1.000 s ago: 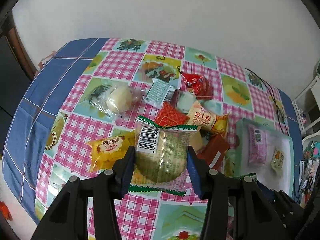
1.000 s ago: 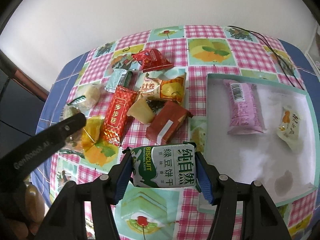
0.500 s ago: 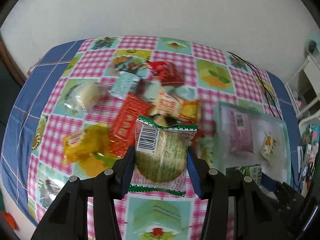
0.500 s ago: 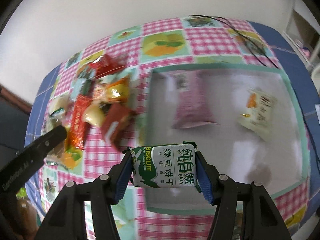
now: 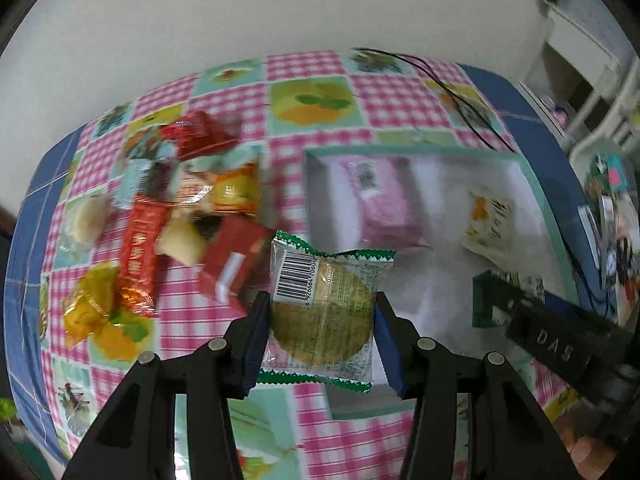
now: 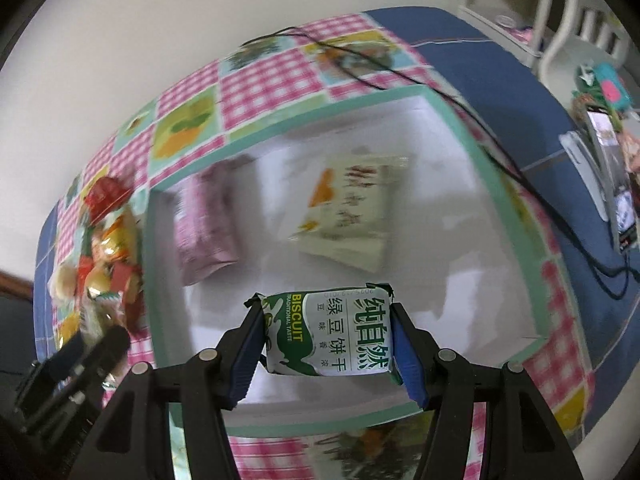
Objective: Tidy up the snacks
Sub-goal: 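Carry both packets over the white tray and open both grippers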
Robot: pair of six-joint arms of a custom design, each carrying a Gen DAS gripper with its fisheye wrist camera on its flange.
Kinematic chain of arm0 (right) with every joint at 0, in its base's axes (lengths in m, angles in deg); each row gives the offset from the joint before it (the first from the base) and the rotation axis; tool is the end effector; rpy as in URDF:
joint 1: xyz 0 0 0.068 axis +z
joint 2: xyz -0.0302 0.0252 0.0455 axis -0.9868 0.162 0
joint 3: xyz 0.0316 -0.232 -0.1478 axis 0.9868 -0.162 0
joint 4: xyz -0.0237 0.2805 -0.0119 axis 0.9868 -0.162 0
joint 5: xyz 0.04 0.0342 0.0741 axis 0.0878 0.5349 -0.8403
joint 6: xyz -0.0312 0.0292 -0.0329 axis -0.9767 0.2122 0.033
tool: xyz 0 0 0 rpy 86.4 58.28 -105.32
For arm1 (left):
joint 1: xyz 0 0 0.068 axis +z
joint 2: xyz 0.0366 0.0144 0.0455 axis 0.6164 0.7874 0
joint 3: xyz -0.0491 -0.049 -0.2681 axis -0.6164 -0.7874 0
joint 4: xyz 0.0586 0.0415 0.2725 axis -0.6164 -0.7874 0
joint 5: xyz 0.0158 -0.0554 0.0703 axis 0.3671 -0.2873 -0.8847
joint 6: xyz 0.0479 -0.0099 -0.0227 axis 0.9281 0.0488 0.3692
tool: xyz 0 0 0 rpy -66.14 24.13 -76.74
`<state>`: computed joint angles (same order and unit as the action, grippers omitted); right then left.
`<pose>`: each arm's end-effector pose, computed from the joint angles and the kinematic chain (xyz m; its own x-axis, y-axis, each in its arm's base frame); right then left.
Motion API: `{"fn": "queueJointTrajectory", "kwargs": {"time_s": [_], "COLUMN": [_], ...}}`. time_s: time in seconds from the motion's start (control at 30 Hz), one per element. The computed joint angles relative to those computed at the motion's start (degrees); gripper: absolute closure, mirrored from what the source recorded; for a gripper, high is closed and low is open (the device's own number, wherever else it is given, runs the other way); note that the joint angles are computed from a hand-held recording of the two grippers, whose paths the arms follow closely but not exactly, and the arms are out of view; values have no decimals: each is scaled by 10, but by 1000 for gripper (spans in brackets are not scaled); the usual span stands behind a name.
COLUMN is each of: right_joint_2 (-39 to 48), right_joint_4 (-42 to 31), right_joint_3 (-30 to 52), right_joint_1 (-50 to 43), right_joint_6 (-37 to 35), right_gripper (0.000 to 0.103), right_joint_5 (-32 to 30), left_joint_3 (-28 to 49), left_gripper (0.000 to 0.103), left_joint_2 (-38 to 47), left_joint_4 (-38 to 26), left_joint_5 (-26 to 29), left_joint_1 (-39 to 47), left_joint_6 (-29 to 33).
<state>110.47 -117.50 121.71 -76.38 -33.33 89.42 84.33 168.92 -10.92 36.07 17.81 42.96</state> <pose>0.2604 0.0178 0.3114 -0.8495 0.4537 -0.2692 0.4422 0.8907 0.1057 0.2738 -0.1000 0.2820 -0.8852 0.2687 -0.3798 0.2886 0.9574 0.0046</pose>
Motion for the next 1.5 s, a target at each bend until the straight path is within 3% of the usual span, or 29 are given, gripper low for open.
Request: {"fn": "queueJointTrajectory", "kwargs": {"time_s": [0.53,0.67,0.8,1.0,1.5], "right_joint_2": [1,5,5,2,25], "right_joint_4": [1,0,-6,-9,-9], "right_joint_3": [-21,-20,-7,10,28], "right_joint_1": [-27,-24,-18,-6,52], "right_joint_6": [-15,-18,-18,-16,-12], "right_gripper": [39,38,38,37,37], "right_joint_5": [-13,-11,1,10,31], "left_joint_3": [-22,-21,-14,-8,20], "left_gripper": [51,38,37,34,33], "left_joint_2": [29,23,15,2,31], "left_joint_4": [15,16,11,5,3], "left_joint_5": [-26,-25,-25,-19,-18], "left_joint_1": [-65,-65,-60,-31,135], "left_joint_6": [-8,-6,-2,-4,-30]}}
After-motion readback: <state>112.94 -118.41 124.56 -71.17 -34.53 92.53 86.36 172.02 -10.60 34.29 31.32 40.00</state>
